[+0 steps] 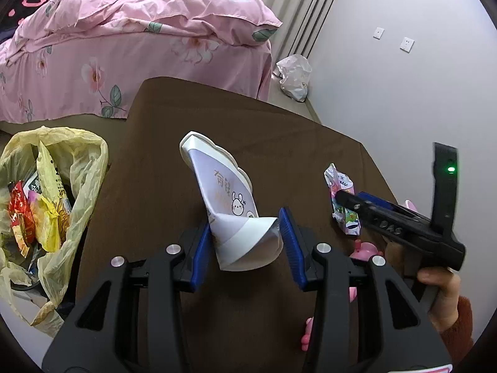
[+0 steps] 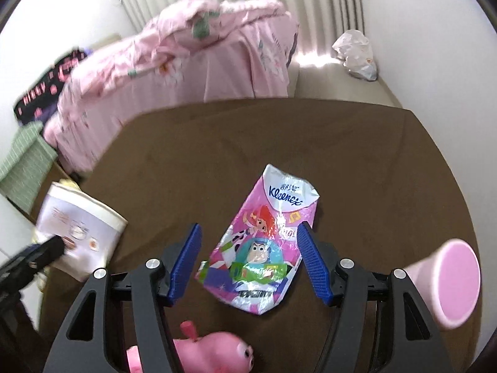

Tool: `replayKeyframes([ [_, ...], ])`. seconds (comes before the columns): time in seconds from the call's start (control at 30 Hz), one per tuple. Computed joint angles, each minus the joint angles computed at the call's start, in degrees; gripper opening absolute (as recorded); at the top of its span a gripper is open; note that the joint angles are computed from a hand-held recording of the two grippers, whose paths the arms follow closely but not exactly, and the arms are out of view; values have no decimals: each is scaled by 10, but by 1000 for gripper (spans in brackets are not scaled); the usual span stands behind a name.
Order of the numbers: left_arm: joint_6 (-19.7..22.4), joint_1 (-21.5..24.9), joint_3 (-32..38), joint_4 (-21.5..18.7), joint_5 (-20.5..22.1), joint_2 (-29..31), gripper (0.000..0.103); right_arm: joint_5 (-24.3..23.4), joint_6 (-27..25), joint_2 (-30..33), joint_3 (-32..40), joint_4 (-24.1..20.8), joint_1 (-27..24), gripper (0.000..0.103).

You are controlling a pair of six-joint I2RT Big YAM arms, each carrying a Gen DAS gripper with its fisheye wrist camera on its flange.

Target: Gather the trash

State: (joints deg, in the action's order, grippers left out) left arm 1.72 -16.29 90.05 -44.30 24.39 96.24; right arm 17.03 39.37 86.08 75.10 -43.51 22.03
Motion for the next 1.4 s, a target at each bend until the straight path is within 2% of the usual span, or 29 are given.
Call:
replayKeyframes([
  [0.1, -2, 3, 2, -3, 4, 2, 40, -6, 3, -5, -12, -13, 3, 60],
  [0.27, -7, 6, 2, -7, 11, 5, 40, -23, 5, -47, -70, 30, 8, 59],
  [0.33, -7, 7, 1, -8, 15, 4, 40, -33, -7, -59, -86, 49, 10, 51],
  [0.4, -6, 9, 1, -10, 20, 3, 40, -48, -9, -64, -91, 57, 13, 37],
  [0.47, -8, 12, 1, -9, 26, 2, 40, -72, -7, -69, -97, 70, 17, 32],
  [0.5, -8, 14, 0, -9, 28, 1, 40, -77, -7, -71, -99, 77, 21, 24],
  [0.53, -9, 16, -1, -9, 31, -1, 40, -80, -8, -73, -101, 83, 26, 21],
  [0.6, -8, 17, -2, -9, 33, -2, 40, -72, -16, -77, -101, 86, 42, 13],
  [0.67, -3, 19, -5, -10, 34, -5, 40, -56, -24, -81, -99, 85, 56, 9],
  [0.83, 10, 22, -17, -5, 45, -18, 40, -17, -32, -92, -95, 71, 74, 8],
  [1.03, 15, 26, -28, 8, 50, -40, 39, -4, -34, -111, -95, 71, 83, 8],
  [1.2, 20, 32, -46, 30, 50, -67, 38, 28, -44, -117, -81, 67, 100, 8],
  [1.4, 17, 49, -65, 44, 68, -97, 38, 48, -56, -124, -62, 65, 122, 8],
])
